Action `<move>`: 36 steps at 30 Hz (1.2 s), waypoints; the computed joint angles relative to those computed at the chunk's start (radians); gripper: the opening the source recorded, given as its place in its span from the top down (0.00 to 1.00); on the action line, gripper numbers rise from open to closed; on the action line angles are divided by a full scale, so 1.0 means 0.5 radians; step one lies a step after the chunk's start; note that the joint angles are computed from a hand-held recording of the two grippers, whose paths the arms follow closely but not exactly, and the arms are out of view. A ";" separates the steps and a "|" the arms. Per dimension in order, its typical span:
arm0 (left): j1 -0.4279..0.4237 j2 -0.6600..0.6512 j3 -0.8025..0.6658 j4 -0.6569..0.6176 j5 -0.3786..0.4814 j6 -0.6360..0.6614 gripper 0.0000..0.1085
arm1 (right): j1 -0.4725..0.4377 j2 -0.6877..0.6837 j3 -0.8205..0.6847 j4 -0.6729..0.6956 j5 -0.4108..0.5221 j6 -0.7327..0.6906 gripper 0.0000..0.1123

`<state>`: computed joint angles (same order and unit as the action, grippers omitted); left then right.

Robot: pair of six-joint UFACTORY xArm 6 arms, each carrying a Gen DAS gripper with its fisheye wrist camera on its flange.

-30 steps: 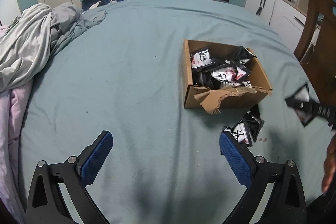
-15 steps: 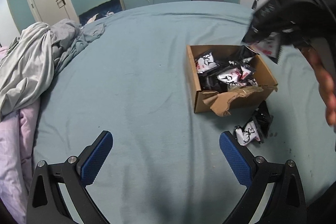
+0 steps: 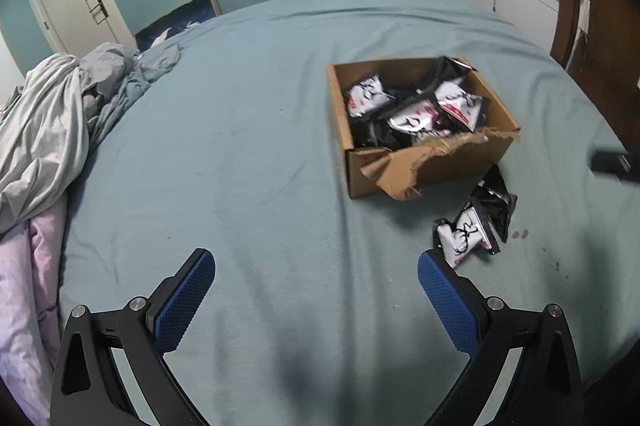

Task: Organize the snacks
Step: 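Grasp a white deer-print packet from the pile with the left tool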

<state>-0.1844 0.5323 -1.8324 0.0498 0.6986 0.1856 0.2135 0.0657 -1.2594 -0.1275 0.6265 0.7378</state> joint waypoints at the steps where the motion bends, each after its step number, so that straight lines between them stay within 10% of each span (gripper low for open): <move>1: -0.007 0.007 -0.001 0.001 0.001 0.002 0.05 | -0.003 -0.051 0.099 -0.033 -0.067 0.029 0.31; 4: -0.033 0.015 0.025 0.049 -0.004 0.001 0.05 | 0.012 -0.074 0.209 -0.307 -0.081 0.249 0.31; 19: -0.132 0.118 -0.028 0.112 0.114 -0.077 0.05 | -0.046 0.308 -0.162 0.180 -0.086 -0.462 0.31; 36: -0.176 0.958 -1.327 -0.298 0.818 -0.084 0.05 | -0.067 0.358 -0.263 -0.395 0.094 0.119 0.31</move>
<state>-0.2724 1.0114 -2.4957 -0.0994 1.1074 0.1437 0.1799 0.2447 -1.3910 -0.3250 0.6734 0.7971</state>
